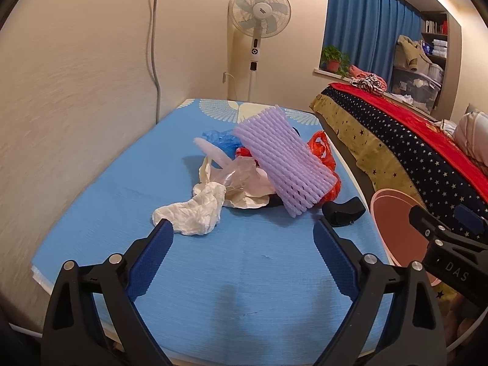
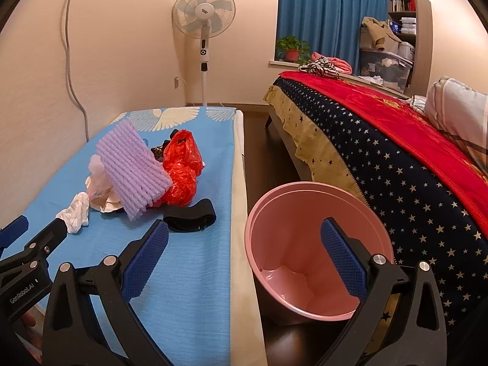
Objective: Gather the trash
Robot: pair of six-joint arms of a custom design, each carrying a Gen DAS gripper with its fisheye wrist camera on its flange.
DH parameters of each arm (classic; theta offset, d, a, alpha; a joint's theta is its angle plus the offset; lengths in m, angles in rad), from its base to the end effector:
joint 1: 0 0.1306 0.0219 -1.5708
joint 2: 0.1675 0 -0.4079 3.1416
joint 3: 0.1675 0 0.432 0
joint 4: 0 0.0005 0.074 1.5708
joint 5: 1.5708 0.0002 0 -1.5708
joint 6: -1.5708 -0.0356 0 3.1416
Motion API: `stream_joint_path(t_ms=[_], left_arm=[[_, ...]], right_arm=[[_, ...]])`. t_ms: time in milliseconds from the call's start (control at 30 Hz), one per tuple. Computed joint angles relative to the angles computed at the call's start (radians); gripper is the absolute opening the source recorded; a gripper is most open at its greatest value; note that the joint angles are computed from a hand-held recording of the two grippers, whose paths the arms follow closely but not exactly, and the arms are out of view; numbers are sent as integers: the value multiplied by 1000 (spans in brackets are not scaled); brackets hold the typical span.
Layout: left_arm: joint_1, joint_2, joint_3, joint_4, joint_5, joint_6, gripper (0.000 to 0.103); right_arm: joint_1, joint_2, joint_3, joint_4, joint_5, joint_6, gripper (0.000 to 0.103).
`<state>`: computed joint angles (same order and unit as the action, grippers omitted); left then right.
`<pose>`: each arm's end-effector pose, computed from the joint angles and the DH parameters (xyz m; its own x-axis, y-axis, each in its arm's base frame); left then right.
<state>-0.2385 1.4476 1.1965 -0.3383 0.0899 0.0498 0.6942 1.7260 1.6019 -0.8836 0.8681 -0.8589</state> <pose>0.5329 -0.1334 0.3698 -0.5548 0.0839 -0.8278 0.2806 0.9555 -0.0912 0.5031 0.3828 0.3818 -0.5006 0.2200 -0.8373 0.4265 0.9043 -0.0174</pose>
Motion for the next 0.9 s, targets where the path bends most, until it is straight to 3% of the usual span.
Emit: stream_joint_path(t_ms=[900], left_arm=[[5, -3, 2, -5, 13, 3, 90]], right_arm=[[1, 3, 1, -7, -1, -5, 98]])
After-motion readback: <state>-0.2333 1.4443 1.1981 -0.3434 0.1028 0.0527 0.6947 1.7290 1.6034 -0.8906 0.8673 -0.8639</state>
